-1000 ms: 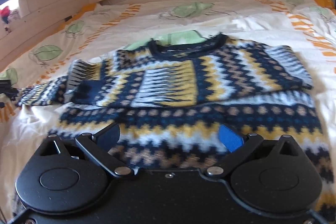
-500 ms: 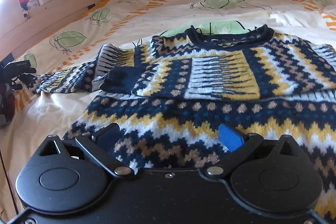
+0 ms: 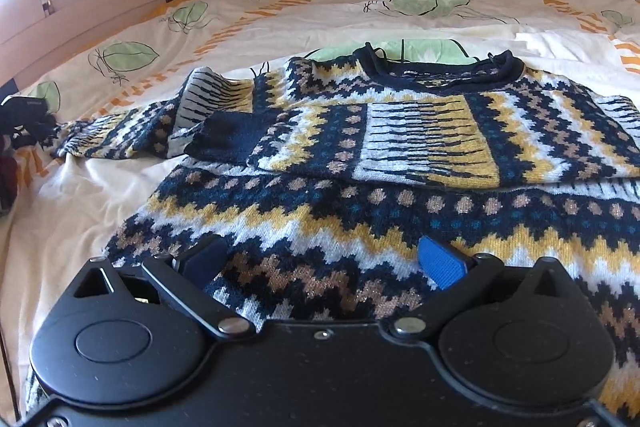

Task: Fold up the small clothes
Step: 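Grasp the other sleeve cuff with the left tool, then lift and carry the cuff across the sweater with the left tool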

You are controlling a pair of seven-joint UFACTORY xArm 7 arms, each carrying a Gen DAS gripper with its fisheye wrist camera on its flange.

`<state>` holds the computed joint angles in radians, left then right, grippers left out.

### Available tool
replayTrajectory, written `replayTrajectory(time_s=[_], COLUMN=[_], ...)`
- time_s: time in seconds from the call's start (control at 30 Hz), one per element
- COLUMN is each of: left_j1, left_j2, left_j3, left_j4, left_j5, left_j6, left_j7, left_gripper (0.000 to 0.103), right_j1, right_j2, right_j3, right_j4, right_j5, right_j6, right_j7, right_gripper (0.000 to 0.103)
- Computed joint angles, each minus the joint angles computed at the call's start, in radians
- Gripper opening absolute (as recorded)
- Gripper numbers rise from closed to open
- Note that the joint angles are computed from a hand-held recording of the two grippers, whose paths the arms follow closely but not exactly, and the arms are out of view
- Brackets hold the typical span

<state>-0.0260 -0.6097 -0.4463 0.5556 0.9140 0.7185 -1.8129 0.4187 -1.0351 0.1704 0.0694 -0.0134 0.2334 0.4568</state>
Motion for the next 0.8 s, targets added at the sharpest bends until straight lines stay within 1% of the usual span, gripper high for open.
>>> replayTrajectory(time_s=[0.07, 0.17, 0.37, 0.5, 0.57, 0.67, 0.8], left_j1=[0.006, 0.022, 0.064, 0.101, 0.104, 0.095, 0.114], left_j2=[-0.025, -0.056, -0.095, -0.138, -0.165, -0.229, -0.29], left_j3=[0.012, 0.022, 0.0, -0.025, -0.041, -0.076, -0.143], left_j4=[-0.02, -0.05, -0.079, -0.103, -0.103, -0.089, -0.008], left_j5=[-0.006, -0.015, -0.02, -0.008, -0.017, -0.046, -0.071], left_j6=[-0.016, -0.056, -0.127, -0.204, -0.218, -0.215, -0.232], left_j7=[-0.035, -0.08, -0.097, -0.121, -0.097, -0.047, 0.008], left_gripper=[0.021, 0.007, 0.006, 0.005, 0.005, 0.005, 0.005], right_j1=[-0.003, -0.005, -0.004, 0.001, 0.006, 0.018, 0.039], right_j2=[-0.001, -0.001, 0.006, 0.002, -0.002, -0.008, -0.029], right_j3=[0.006, 0.013, 0.011, -0.001, -0.015, -0.044, -0.096], right_j4=[0.001, 0.003, 0.001, -0.004, -0.009, -0.014, -0.016], right_j5=[-0.002, -0.006, -0.008, -0.005, 0.0, 0.013, 0.044], right_j6=[0.003, 0.007, -0.002, -0.009, -0.014, -0.02, -0.013], right_j7=[0.004, 0.01, 0.014, 0.012, 0.007, -0.007, -0.035], right_gripper=[0.102, 0.102, 0.102, 0.102, 0.102, 0.102, 0.102])
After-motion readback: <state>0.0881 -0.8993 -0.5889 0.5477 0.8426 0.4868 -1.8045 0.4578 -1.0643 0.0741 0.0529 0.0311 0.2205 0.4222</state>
